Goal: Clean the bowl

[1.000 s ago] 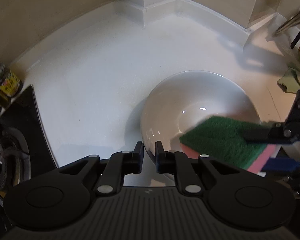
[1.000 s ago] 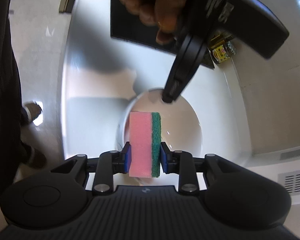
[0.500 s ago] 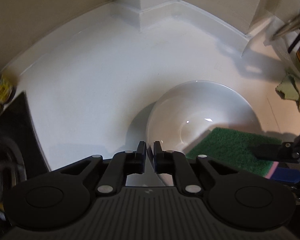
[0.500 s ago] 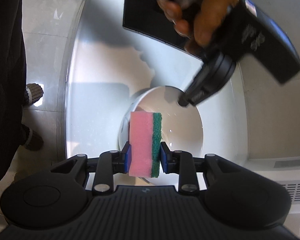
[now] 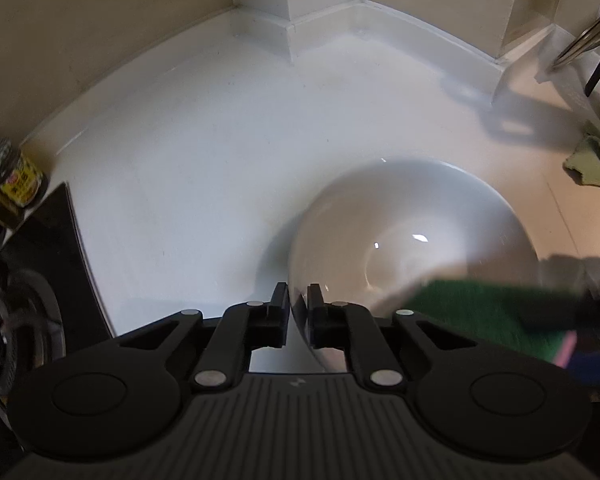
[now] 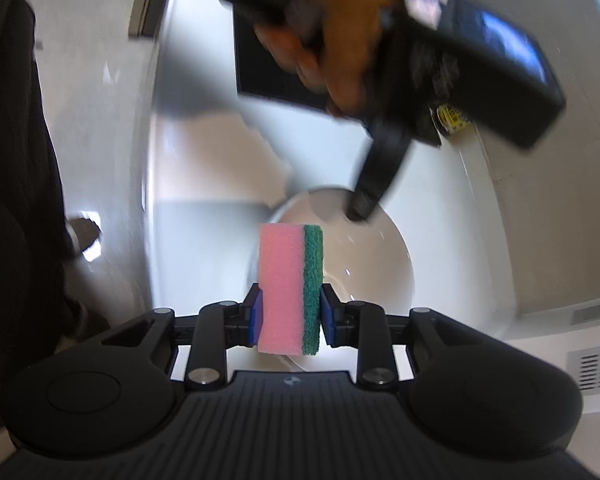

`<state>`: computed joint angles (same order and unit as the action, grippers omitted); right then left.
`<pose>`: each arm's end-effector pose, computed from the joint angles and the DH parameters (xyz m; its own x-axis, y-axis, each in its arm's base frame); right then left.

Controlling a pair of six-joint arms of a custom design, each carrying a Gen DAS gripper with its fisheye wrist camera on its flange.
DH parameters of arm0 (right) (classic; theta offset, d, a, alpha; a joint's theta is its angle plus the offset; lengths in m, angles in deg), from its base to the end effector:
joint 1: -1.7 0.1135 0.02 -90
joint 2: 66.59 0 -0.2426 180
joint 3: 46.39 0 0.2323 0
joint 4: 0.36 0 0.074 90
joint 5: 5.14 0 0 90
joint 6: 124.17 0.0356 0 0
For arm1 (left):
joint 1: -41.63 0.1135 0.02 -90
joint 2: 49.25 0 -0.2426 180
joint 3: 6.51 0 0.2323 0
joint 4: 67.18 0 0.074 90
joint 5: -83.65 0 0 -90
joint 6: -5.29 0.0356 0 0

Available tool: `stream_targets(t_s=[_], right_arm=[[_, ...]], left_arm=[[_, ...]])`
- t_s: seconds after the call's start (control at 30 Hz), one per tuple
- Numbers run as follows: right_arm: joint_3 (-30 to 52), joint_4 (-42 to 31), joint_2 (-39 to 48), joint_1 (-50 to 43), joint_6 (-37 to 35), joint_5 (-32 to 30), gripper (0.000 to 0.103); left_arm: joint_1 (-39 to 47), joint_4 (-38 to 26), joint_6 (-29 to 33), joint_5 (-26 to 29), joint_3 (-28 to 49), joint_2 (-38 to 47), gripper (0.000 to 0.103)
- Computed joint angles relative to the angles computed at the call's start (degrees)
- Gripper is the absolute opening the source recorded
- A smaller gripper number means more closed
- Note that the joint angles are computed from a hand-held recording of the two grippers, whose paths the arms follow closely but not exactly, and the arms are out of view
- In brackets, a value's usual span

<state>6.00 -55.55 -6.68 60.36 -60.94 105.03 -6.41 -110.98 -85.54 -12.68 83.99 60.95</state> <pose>0.1030 0.1456 0.1975 -0.0886 -0.9584 -0.2713 -0.8506 0.2146 -0.4801 0.2512 -0.2735 0.1650 -0.6085 0.6553 -0.4476 0.6974 0.7107 0.0922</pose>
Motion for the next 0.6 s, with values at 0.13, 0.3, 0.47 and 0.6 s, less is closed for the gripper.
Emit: stream_targets(t_s=[0.13,0.3,0.47,0.6], right_arm=[[-0.3,0.9,1.6,0.4,-1.7,3.6,0.025],[-1.2,1.9,3.5,-0.1,-2.7,6.5,0.025],[-1.7,3.7,5.3,0.3,-2.9,7.1,0.025],[-1.3,3.5,5.4,0.2,-2.8,6.6,0.025]], left_arm=[[0.9,-2.0,2.6,1.4,8.4,6.0,0.01],[1.5,-3.7,1.3,2.6,8.6,5.0,0.01],[1.2,-6.5,-1.0,3.5,2.4,-1.3,0.015],[0.3,-7.3,-2.2,2.7,0.6,-2.6,0.016]])
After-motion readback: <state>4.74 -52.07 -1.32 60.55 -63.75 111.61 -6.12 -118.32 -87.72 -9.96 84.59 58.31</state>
